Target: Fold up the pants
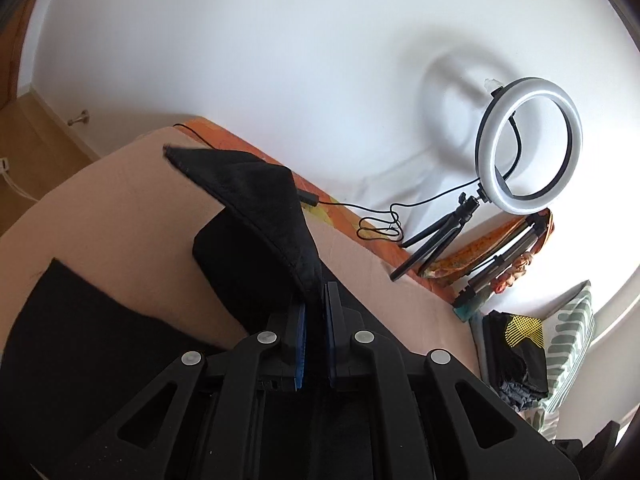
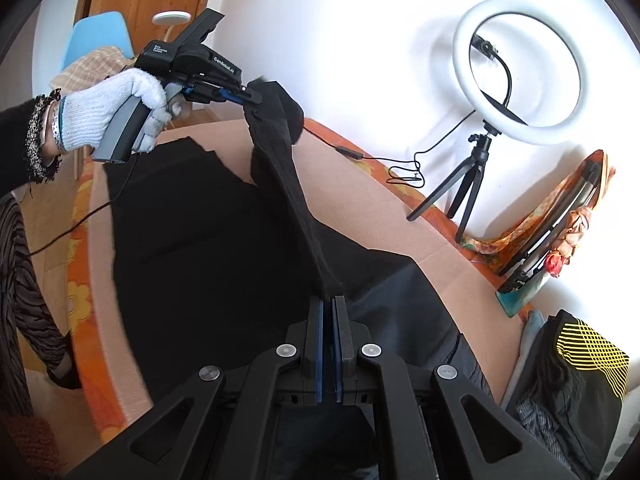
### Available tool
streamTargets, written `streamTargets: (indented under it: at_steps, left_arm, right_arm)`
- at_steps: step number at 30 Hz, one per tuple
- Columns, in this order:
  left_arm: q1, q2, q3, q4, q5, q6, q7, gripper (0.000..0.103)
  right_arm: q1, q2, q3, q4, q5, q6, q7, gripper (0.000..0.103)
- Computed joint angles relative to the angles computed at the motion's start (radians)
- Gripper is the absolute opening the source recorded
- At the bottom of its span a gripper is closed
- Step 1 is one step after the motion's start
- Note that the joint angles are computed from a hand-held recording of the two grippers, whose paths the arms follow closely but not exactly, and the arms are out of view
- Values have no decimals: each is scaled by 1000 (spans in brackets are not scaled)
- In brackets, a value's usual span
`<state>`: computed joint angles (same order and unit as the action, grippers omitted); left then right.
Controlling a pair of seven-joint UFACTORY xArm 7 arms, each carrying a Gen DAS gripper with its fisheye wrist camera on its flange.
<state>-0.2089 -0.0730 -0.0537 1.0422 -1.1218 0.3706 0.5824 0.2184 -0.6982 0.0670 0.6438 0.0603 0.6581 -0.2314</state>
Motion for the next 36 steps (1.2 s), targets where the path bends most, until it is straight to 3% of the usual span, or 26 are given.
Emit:
streamTargets:
  at_steps: [6, 12, 14, 15, 16, 18, 21, 23, 29, 34, 36]
  left_arm:
    - [-41, -138, 20, -165, -92, -33, 57, 6]
    - [-48, -192, 89, -252, -214, 24, 143, 11]
    - [-32, -185, 88, -262, -216, 25, 119, 22]
    - [-21, -180, 86, -269, -209, 19, 94, 35]
    - [-18, -174, 89, -272, -228, 15, 98, 40]
    - [-3, -158, 90, -274, -237, 17, 83, 40]
    - [27, -125, 83, -258, -167, 22, -16, 40]
    - [39, -116, 89, -252, -194, 11, -25, 40]
    - [54, -109, 78, -215, -262, -13, 55, 37]
    - [71, -68, 75, -191, -289, -26, 62, 35]
    - [83, -53, 76, -187, -292, -15, 55, 19]
  right_arm:
    - [29, -101, 42, -36, 4, 97, 42, 1]
    - [46, -178, 81, -112, 9, 124, 136, 1]
    - [47, -183, 97, -124, -10, 126, 155, 1]
    - [43, -179, 105, -126, -24, 123, 163, 1]
    - [41, -180, 109, -131, -34, 121, 174, 1]
    - [40, -182, 111, -139, -40, 122, 202, 1]
    - [37, -180, 114, -146, -68, 116, 217, 1]
    - [44, -182, 112, -155, -75, 113, 222, 1]
    - [47, -162, 139, -178, -125, 120, 224, 2]
    - [35, -138, 164, -189, -183, 122, 241, 29]
    - [38, -127, 160, -186, -195, 118, 239, 35]
